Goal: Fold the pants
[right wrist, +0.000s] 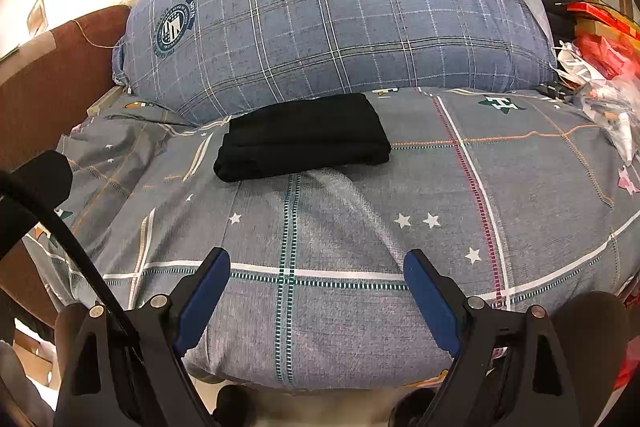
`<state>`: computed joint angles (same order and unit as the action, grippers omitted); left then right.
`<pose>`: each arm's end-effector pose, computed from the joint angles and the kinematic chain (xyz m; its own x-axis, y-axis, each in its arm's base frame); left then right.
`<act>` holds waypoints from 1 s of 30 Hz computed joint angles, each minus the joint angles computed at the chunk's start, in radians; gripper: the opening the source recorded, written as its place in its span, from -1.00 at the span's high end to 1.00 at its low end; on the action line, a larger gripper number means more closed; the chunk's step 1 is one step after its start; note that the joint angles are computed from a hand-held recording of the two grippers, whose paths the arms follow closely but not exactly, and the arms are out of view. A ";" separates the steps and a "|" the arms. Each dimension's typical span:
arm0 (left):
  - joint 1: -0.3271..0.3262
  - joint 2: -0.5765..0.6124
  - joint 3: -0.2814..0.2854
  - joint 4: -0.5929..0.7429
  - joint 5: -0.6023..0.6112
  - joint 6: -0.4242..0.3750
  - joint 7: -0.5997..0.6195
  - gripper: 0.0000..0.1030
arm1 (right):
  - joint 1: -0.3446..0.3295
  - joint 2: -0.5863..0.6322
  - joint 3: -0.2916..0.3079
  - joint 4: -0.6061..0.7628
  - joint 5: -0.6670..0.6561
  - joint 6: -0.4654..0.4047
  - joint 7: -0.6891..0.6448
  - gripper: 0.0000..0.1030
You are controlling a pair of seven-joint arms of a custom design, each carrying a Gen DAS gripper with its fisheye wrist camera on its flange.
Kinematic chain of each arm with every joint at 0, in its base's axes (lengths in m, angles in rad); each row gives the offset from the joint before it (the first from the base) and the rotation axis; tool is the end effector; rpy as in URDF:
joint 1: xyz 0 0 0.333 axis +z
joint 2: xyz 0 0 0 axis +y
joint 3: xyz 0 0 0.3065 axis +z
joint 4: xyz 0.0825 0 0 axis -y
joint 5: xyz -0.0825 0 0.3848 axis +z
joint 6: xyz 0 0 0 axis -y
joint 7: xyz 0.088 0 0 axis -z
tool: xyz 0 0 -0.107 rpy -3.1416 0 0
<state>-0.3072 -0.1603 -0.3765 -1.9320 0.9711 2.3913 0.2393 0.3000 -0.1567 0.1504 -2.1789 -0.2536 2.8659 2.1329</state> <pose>0.4326 -0.3615 0.6142 0.0834 -0.9963 0.0191 -0.4931 -0.0579 -0.8680 0.4909 0.2573 0.5467 0.1832 -0.9683 -0.1697 -0.6780 0.0006 -0.7351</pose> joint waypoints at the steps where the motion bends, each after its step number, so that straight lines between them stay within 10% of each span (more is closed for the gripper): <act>1: 0.000 0.000 0.000 0.000 0.000 -0.002 0.000 -1.00 | 0.001 0.001 0.000 0.001 0.002 -0.001 -0.002 -0.79; 30: 0.002 0.003 0.015 -0.008 -0.090 0.027 0.041 -1.00 | 0.008 0.010 -0.001 0.008 -0.006 -0.016 0.004 -0.80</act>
